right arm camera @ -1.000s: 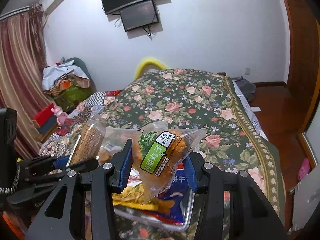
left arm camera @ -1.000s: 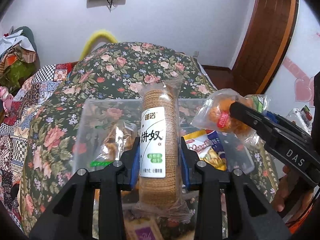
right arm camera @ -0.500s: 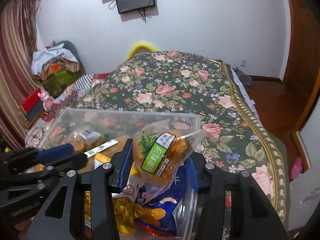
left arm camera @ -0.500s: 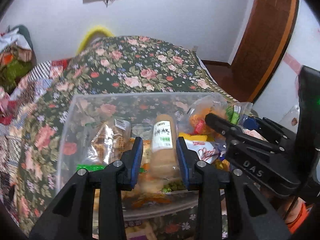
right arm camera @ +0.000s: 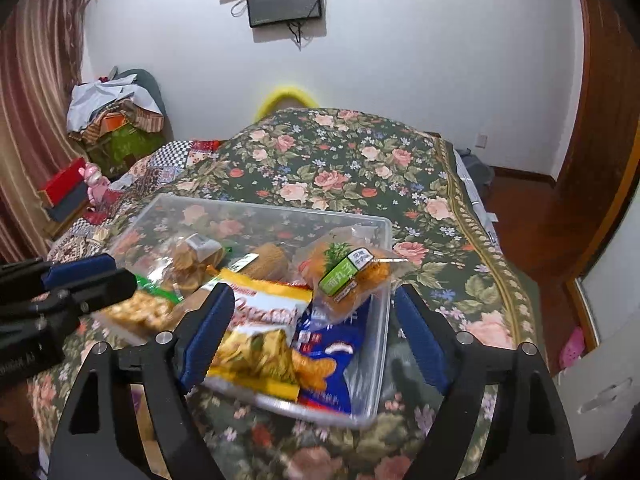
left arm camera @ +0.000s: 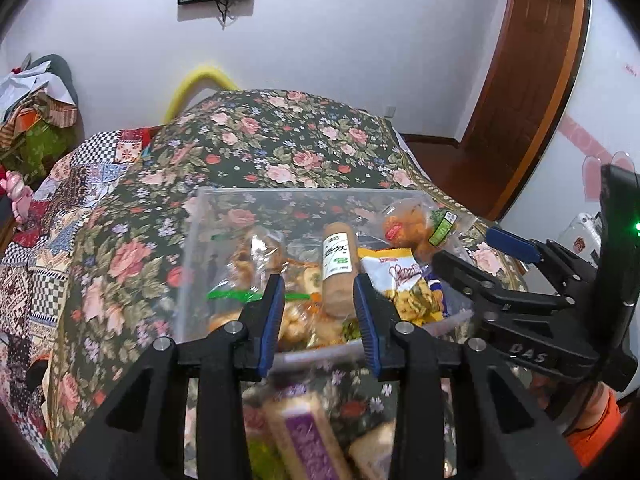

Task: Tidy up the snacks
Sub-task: 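Move both tools back over the remaining snacks on the bed, then grasp the square biscuit pack with the right tool while the left tool grasps the green jelly cup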

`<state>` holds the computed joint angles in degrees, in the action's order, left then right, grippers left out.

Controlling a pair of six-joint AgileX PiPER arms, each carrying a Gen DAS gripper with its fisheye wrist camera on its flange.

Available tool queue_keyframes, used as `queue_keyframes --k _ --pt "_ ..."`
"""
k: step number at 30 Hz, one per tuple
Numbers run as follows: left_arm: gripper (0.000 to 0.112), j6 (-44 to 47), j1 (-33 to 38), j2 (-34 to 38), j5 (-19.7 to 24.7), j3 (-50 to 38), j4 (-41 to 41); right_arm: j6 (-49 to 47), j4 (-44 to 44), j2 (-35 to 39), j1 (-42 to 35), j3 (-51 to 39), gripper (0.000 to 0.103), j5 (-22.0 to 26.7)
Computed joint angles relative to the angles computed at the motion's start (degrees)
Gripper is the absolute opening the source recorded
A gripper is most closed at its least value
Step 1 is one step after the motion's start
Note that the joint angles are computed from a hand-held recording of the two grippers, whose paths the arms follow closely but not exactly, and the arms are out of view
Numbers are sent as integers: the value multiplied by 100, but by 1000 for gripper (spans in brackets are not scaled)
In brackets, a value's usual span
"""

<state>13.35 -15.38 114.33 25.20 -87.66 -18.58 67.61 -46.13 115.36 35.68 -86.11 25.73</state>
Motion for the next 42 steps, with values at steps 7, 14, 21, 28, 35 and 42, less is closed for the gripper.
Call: queue_keyframes --k 7,14,21,28,35,42 --pt "58 405 267 -827 -362 1118 -207 746 -662 -632 298 713 83 -21" --pt "66 1035 590 -1337 -444 2030 -593 1380 -1154 -1015 758 1283 85 98" --pt "67 1647 872 -1459 -542 2769 -1059 1608 -1046 -1007 1108 1580 85 25" --pt "66 2101 909 -1347 -745 3165 -1540 1481 -602 -774 1284 1591 85 -211" --pt "66 2490 752 -1014 -920 3148 -1983 463 445 -354 1328 1162 85 -337" --pt "51 2662 815 -515 -877 2931 -2302 -95 1159 -136 1265 1113 85 -558"
